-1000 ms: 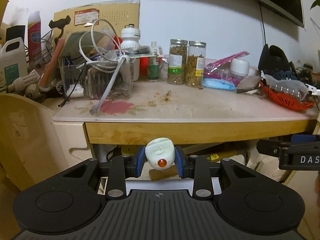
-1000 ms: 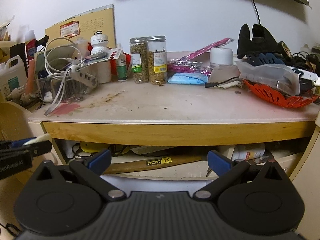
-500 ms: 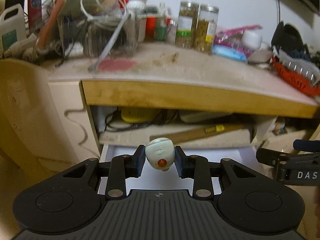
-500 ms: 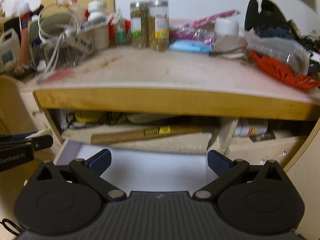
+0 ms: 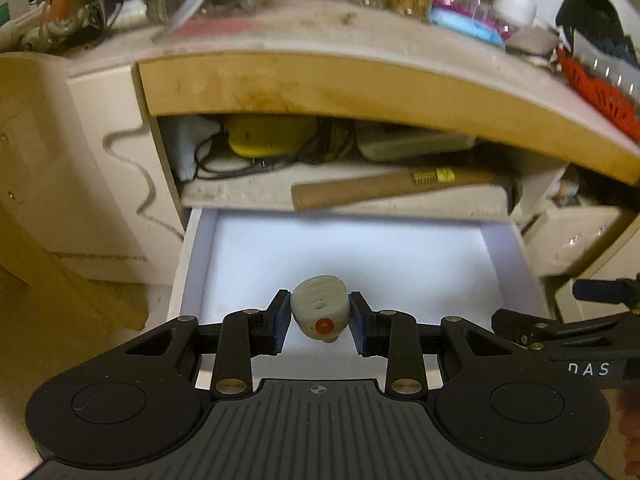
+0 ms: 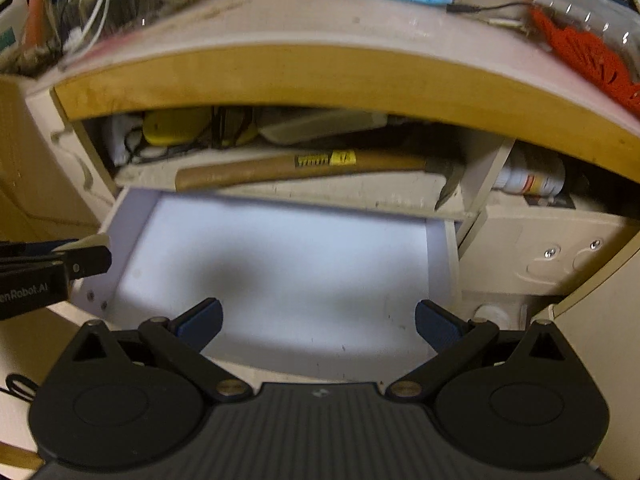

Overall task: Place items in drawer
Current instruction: 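Lower the held white cap into the drawer with the left gripper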

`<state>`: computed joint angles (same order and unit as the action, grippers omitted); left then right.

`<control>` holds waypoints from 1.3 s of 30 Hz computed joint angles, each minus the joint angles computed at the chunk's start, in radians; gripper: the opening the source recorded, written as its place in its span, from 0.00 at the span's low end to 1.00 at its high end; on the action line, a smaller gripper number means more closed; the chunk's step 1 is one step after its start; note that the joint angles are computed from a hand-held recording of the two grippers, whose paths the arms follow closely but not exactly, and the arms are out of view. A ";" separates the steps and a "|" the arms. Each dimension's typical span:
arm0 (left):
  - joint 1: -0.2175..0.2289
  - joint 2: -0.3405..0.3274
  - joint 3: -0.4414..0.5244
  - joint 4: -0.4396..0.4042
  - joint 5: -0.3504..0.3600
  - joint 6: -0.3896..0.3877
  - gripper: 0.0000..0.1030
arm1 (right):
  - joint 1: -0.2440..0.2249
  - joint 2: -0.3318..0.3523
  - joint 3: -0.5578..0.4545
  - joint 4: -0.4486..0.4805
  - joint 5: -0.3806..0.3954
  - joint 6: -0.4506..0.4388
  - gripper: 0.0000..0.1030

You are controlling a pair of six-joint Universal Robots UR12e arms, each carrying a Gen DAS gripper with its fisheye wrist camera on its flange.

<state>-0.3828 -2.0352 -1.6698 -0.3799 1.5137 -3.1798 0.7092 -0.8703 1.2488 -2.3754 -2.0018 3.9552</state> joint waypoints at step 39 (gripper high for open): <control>0.019 -0.133 0.239 -0.421 -0.058 -0.005 0.29 | -0.075 0.080 -0.134 0.248 0.204 0.024 1.00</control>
